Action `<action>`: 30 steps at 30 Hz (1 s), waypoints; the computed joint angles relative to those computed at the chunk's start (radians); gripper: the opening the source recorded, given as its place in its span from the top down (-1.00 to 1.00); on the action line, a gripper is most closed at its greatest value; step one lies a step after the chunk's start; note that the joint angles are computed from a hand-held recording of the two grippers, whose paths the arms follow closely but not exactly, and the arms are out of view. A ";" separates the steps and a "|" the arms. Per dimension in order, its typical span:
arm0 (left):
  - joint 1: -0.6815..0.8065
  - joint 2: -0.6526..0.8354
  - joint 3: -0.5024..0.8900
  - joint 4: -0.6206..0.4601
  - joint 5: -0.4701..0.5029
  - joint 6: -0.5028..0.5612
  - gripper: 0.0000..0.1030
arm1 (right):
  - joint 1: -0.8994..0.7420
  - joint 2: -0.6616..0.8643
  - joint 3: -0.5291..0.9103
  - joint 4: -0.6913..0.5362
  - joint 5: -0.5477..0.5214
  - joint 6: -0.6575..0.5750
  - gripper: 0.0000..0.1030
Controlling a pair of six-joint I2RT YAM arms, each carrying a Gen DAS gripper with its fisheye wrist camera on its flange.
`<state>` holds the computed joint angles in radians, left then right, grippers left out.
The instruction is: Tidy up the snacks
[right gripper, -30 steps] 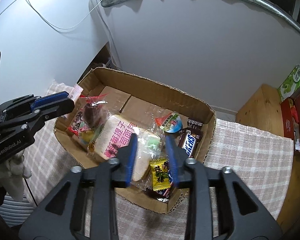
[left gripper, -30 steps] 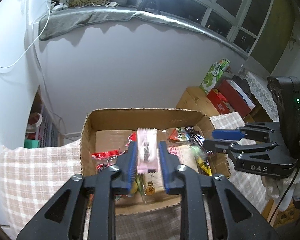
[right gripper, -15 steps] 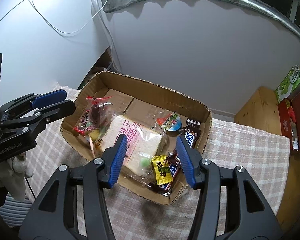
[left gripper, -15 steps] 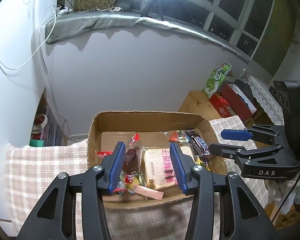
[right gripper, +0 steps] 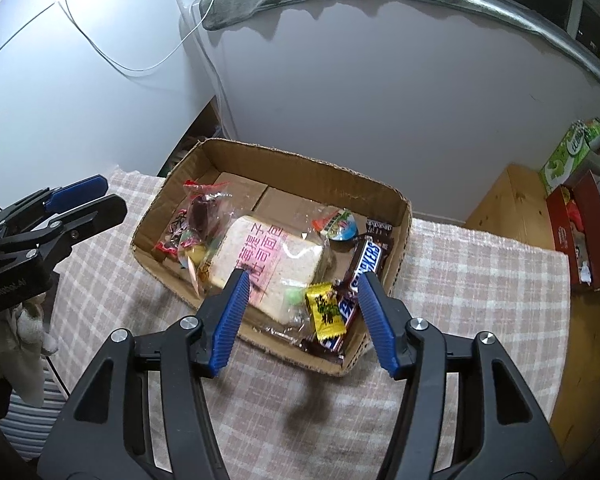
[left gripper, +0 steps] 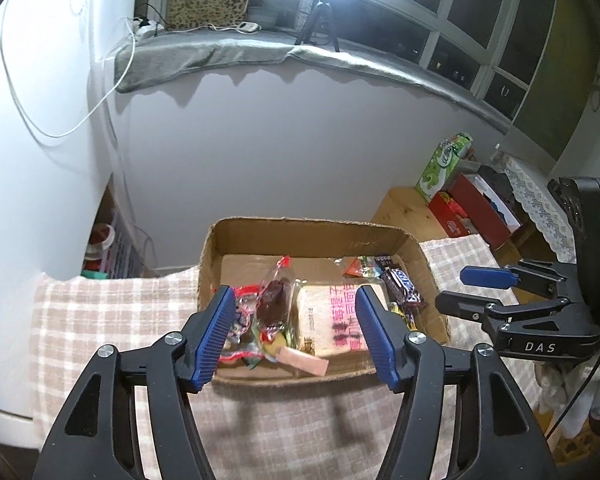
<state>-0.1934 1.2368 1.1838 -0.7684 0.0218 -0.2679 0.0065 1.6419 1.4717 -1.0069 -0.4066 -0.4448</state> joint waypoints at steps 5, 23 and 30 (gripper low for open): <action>-0.024 -0.029 -0.008 -0.036 -0.041 -0.025 -0.28 | -0.017 -0.039 -0.031 -0.007 -0.001 0.008 -0.15; -0.180 -0.154 0.029 -0.176 -0.192 -0.143 -0.29 | -0.075 -0.236 -0.104 -0.067 -0.026 0.016 -0.15; -0.245 -0.189 0.054 -0.259 -0.260 -0.212 -0.40 | -0.081 -0.313 -0.107 -0.105 0.010 0.062 -0.15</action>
